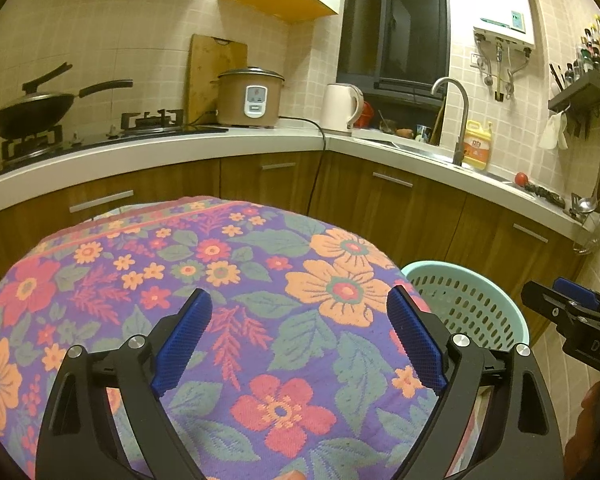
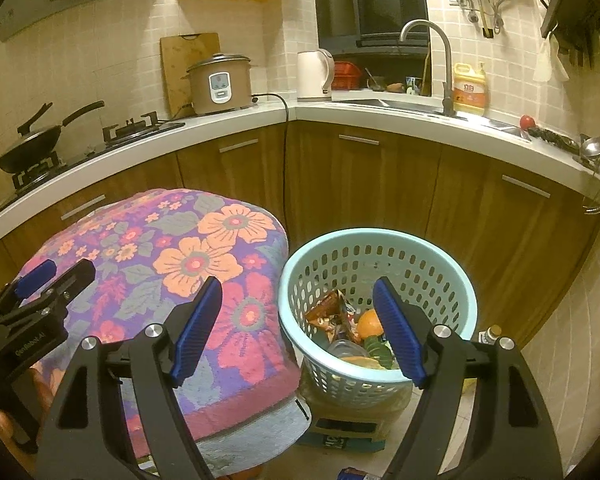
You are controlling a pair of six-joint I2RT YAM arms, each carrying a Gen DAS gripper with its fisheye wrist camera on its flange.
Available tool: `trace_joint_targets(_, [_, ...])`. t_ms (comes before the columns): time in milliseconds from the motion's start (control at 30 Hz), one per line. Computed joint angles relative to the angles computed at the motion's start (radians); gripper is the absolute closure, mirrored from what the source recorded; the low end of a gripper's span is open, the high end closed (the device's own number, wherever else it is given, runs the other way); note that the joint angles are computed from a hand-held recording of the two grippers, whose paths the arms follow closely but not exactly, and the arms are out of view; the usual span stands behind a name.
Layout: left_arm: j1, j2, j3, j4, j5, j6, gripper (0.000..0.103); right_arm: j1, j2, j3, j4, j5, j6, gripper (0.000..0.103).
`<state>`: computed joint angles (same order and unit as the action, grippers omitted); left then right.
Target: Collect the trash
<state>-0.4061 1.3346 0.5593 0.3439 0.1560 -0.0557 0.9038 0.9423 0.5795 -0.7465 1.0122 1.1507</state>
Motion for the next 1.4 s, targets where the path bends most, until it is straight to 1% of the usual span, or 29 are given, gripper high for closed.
trace_joint_targets(1067, [0.004, 0.007, 0.005, -0.003, 0.005, 0.002, 0.014, -0.011, -0.003, -0.008, -0.015, -0.010, 0.023, 0.029])
trace_joint_targets(1400, [0.005, 0.009, 0.002, 0.000, 0.006, 0.002, 0.012, -0.014, -0.006, -0.013, -0.012, -0.009, 0.022, 0.029])
